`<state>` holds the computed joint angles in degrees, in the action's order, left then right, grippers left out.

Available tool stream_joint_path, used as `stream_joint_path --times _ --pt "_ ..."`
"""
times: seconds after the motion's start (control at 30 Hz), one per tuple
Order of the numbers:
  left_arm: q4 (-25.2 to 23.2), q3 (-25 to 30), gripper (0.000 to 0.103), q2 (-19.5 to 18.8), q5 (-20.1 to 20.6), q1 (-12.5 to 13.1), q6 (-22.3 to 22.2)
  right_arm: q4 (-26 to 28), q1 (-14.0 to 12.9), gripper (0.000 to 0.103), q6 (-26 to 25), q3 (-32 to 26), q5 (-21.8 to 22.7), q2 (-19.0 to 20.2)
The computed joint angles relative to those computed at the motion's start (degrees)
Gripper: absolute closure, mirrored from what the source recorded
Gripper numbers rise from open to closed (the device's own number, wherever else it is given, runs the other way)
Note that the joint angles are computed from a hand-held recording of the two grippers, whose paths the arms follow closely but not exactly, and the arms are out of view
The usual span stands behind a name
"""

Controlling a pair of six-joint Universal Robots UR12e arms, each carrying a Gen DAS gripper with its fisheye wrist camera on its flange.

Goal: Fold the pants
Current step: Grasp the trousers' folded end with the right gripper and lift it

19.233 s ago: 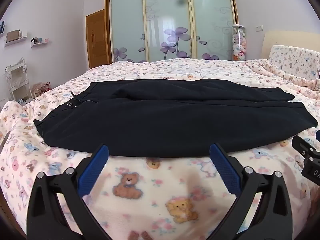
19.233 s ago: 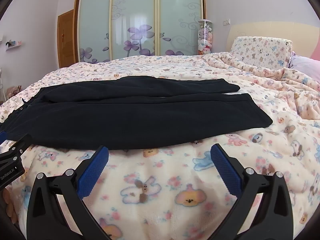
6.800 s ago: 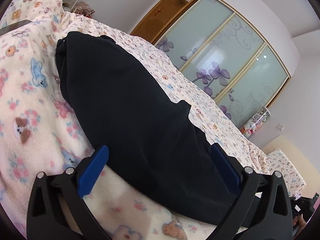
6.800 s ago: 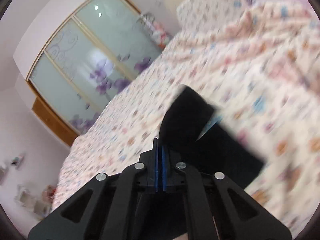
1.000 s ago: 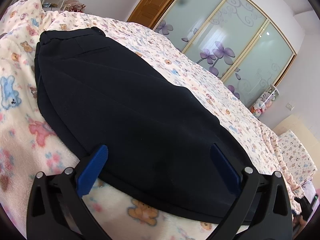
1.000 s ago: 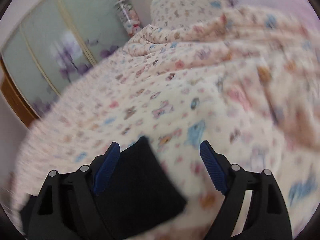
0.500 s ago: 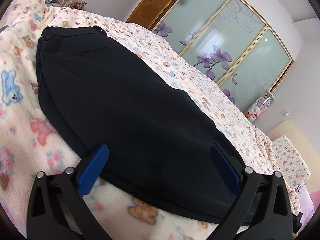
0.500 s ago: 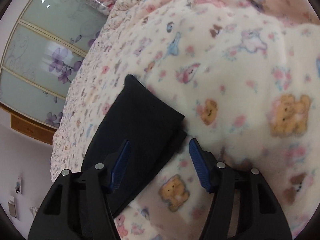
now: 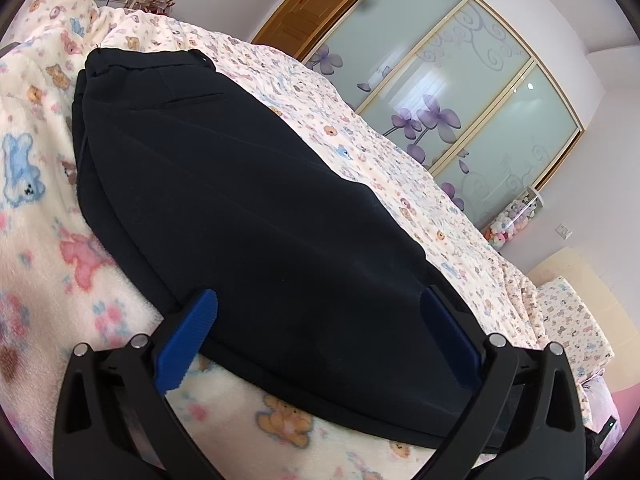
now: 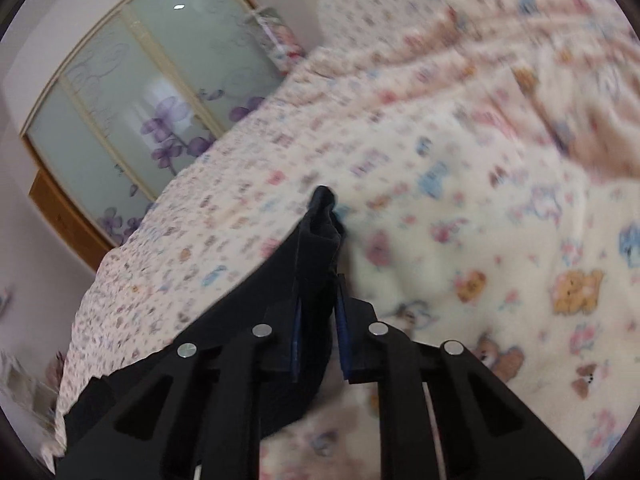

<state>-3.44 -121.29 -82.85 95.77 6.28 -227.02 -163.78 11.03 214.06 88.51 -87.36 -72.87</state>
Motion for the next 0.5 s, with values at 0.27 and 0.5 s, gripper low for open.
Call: stream_joint_path --times 0.27,0.5 --pt "4.2 -1.6 0.002 1.0 -3.1 1.4 -3.6 -2.9 5.3 0.088 -9.5 -7.3 7.4 2.7" --pt "8.1 -3.1 0.002 2.2 -3.9 2.6 -7.6 -0.5 11.4 0.088 -12.8 -16.9 19.4 9.3"
